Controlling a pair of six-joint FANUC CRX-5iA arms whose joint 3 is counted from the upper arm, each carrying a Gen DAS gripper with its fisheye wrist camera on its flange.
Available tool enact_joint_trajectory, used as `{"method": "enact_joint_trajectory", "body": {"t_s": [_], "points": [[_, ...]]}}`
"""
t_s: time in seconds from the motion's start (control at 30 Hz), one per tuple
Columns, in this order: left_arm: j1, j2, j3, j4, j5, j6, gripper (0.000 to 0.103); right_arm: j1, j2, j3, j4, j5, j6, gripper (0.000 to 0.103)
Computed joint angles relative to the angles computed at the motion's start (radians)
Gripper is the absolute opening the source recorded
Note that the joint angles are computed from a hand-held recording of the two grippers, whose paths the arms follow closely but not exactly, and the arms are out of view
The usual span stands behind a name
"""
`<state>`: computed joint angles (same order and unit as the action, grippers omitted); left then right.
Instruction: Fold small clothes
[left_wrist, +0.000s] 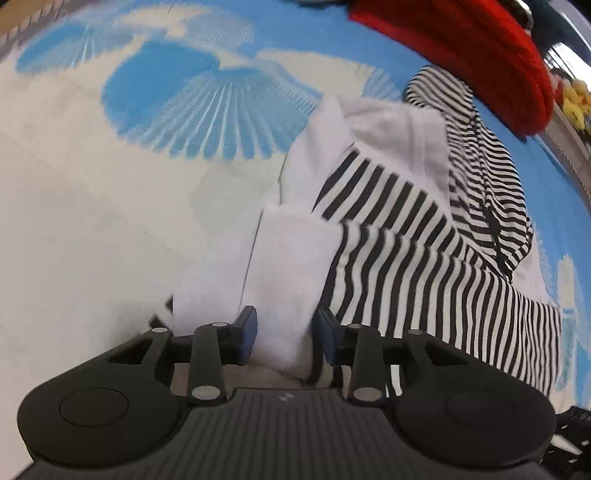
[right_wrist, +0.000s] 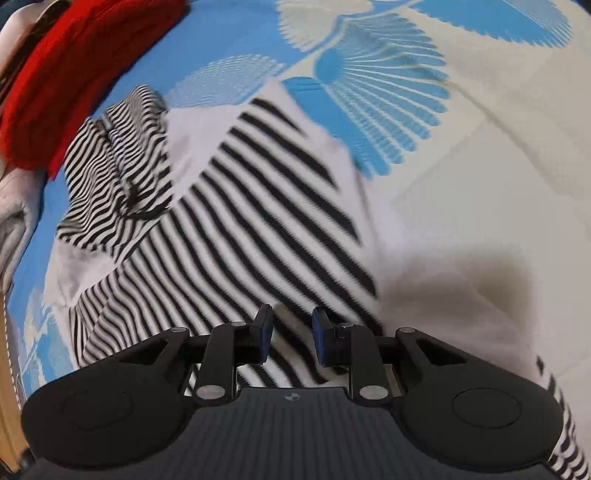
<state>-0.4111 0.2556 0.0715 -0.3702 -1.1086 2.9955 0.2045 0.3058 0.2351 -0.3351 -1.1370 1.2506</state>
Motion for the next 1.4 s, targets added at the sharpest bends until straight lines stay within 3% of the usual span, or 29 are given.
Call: {"method": "enact_joint_trajectory", "body": {"t_s": [0.07, 0.17, 0.2, 0.27, 0.3, 0.43, 0.57, 0.73, 0.93, 1.17, 1.27, 1.4], "points": [[-0.031, 0.003, 0.025, -0.067, -0.009, -0.001, 0.041, -0.003, -0.008, -0.001, -0.003, 0.002, 0.002, 0.024], [0.016, 0.01, -0.029, 0.039, 0.063, -0.037, 0.042, 0.004, -0.031, -0.012, -0.005, 0.03, 0.052, 0.026], [0.013, 0.009, -0.028, 0.03, 0.058, -0.027, 0.042, 0.006, -0.032, -0.012, -0.002, 0.03, 0.058, 0.026], [-0.029, 0.044, 0.057, -0.048, -0.05, -0.051, 0.043, 0.019, -0.045, -0.023, 0.032, 0.043, 0.067, 0.027], [-0.047, 0.044, 0.074, -0.086, -0.059, -0.06, 0.044, 0.026, -0.06, -0.036, 0.043, 0.064, 0.083, 0.026], [-0.064, 0.018, 0.063, -0.119, 0.005, -0.072, 0.053, 0.041, -0.126, -0.076, 0.057, 0.149, 0.192, 0.03], [-0.115, 0.037, 0.105, -0.202, -0.023, -0.081, 0.057, 0.075, -0.188, -0.148, 0.154, 0.259, 0.261, 0.036], [-0.179, 0.043, 0.14, -0.347, -0.052, -0.059, 0.077, 0.061, -0.212, -0.163, 0.162, 0.275, 0.339, 0.038], [-0.23, 0.05, 0.174, -0.475, -0.101, -0.062, 0.077, 0.031, -0.203, -0.144, 0.131, 0.24, 0.372, 0.038], [-0.203, 0.037, 0.143, -0.451, -0.063, -0.107, 0.073, 0.016, -0.175, -0.106, 0.105, 0.223, 0.431, 0.038], [-0.168, 0.035, 0.135, -0.401, -0.029, -0.152, 0.063, 0.02, -0.16, -0.091, 0.118, 0.221, 0.461, 0.038], [-0.098, 0.053, 0.16, -0.351, 0.043, -0.221, 0.041, 0.021, -0.137, -0.067, 0.129, 0.224, 0.496, 0.038]]}}
